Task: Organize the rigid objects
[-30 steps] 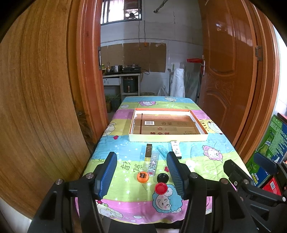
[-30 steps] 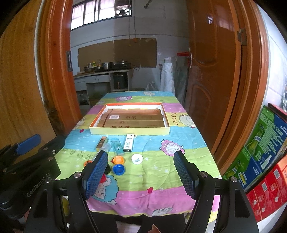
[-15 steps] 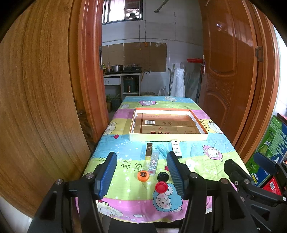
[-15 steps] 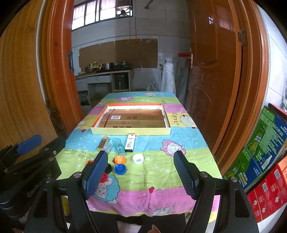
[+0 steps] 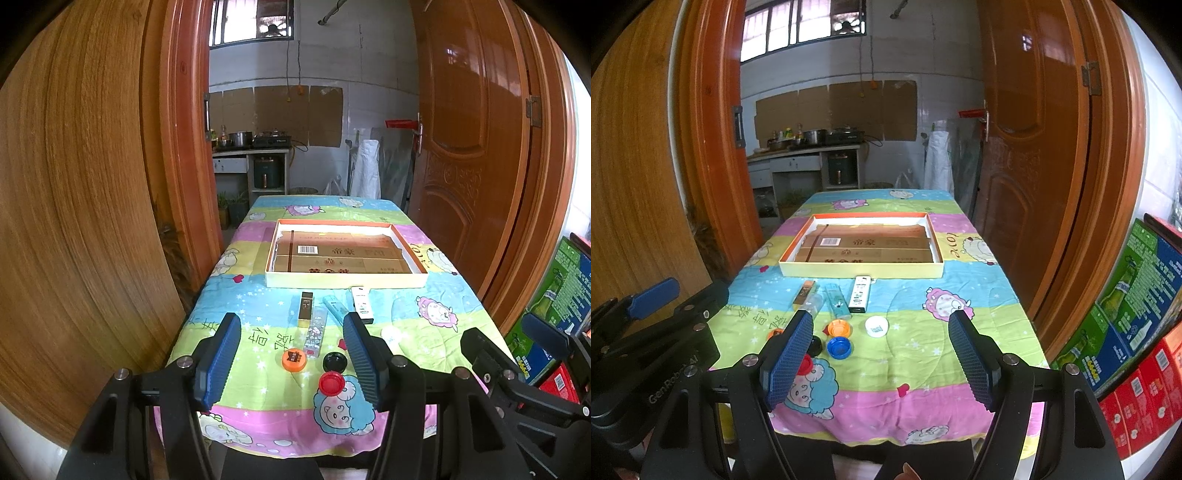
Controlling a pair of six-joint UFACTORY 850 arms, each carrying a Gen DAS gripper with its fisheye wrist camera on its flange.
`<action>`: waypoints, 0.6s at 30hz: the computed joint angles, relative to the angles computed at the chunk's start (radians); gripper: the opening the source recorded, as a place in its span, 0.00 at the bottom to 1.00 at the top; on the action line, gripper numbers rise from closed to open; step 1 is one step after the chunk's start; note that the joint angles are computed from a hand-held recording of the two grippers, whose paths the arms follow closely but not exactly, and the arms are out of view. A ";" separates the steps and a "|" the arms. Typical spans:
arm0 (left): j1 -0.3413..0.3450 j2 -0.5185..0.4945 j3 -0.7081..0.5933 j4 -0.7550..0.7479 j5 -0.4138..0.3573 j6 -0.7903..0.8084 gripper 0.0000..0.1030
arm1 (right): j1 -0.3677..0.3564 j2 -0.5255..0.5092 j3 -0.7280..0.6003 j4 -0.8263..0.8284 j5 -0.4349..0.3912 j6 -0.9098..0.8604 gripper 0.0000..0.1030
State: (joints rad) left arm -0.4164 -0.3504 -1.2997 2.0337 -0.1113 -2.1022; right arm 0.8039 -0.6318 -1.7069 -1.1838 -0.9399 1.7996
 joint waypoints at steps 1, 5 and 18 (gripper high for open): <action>0.000 -0.003 -0.003 -0.009 0.001 0.008 0.56 | 0.000 0.000 0.000 0.000 0.000 0.000 0.75; 0.000 -0.007 -0.006 -0.025 0.001 0.024 0.56 | 0.001 -0.001 -0.001 -0.001 0.001 0.001 0.75; 0.005 -0.015 -0.016 -0.171 0.012 0.168 0.56 | -0.003 0.000 0.008 -0.001 0.020 -0.004 0.75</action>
